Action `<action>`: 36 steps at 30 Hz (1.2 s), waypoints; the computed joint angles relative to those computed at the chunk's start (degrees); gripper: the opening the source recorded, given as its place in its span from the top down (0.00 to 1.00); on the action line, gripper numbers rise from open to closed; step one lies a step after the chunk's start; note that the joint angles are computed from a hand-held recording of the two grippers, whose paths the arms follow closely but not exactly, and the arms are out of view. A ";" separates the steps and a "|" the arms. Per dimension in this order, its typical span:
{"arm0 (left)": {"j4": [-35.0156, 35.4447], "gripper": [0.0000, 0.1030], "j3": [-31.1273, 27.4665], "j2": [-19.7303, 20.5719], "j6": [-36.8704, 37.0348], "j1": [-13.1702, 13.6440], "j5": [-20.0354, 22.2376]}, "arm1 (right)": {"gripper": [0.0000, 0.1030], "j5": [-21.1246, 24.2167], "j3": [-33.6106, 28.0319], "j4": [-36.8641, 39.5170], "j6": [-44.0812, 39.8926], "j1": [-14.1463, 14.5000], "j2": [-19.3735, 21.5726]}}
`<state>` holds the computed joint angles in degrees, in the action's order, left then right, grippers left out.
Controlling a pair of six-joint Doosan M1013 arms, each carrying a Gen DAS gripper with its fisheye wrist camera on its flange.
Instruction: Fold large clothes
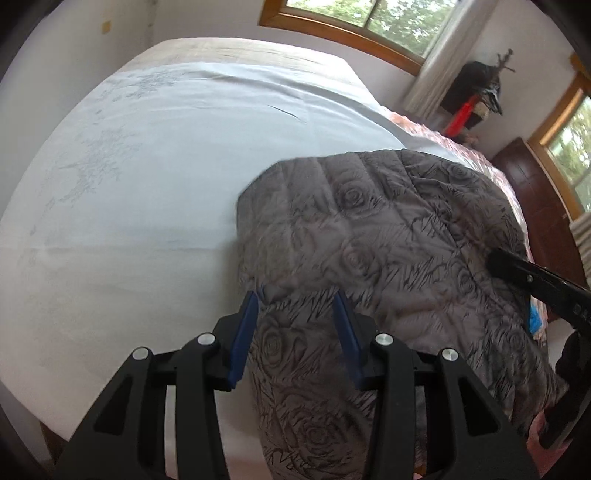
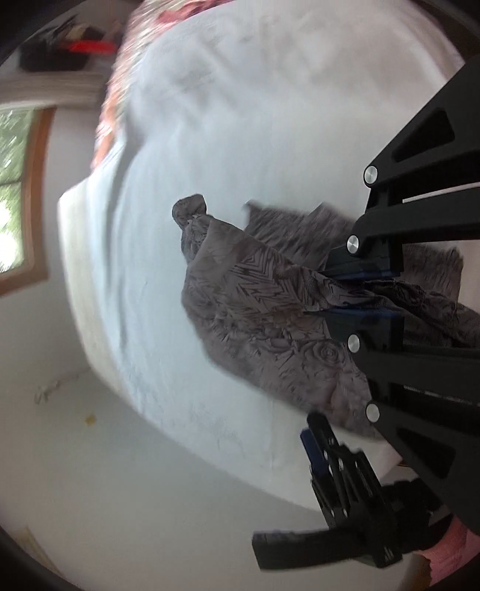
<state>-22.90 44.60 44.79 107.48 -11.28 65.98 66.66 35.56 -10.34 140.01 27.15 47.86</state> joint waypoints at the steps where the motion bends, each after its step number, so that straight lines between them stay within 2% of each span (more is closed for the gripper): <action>1: 0.10 0.60 0.20 0.10 0.40 -0.29 0.20 | 0.89 0.85 1.27 0.36 1.30 -0.22 -0.10; 4: 1.35 0.59 0.92 0.71 1.40 -1.37 0.62 | 0.88 3.23 3.46 2.85 2.78 -0.76 0.65; 7: 1.49 0.58 1.14 1.41 2.31 -1.95 1.20 | 0.86 0.32 8.01 3.06 4.52 -0.67 -0.35; 11: 2.54 0.58 2.15 1.43 3.35 -2.58 0.02 | 0.85 0.04 8.34 2.21 4.87 -0.44 0.51; 15: 2.86 0.58 1.68 2.09 3.38 -2.78 -0.13 | 0.82 -2.49 9.31 4.27 5.56 -1.13 0.80; 17: 3.32 0.58 1.65 2.26 3.17 -2.97 -0.62 | 0.78 -3.98 10.76 5.53 6.26 -1.53 -0.03; 19: 2.88 0.58 1.53 2.32 2.79 -2.89 -0.43 | 0.65 -1.94 10.11 3.60 7.48 -1.31 -0.36; 21: 2.20 0.59 0.14 2.62 2.71 -2.46 1.43 | 0.65 -0.89 10.69 0.60 8.84 -0.78 -1.50; 24: 1.40 0.60 -0.10 1.85 1.77 -1.61 1.70 | 0.70 -2.36 12.12 -3.82 8.91 0.78 -3.95; 27: 0.95 0.60 1.30 0.36 2.65 -0.92 1.00 | 0.77 -6.83 13.26 -1.82 3.45 1.76 -5.67; 29: 1.02 0.60 2.35 -0.37 3.01 -0.71 0.97 | 0.83 -4.98 10.75 -0.96 -0.26 2.34 -4.45; 32: 1.23 0.60 4.65 -1.49 3.53 -0.63 0.35 | 0.87 -4.15 11.99 1.16 -2.13 2.63 -4.67; 34: 2.05 0.60 6.20 -2.18 4.01 -0.70 -0.94 | 0.87 -3.97 12.88 1.70 -1.33 2.93 -4.53; 36: 2.20 0.59 7.07 -2.27 4.20 -0.78 -1.05 | 0.91 -3.76 14.43 1.97 -0.23 3.03 -4.77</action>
<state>-20.70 51.67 42.52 111.68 -12.06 64.93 62.90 49.98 -8.36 139.78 30.18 43.09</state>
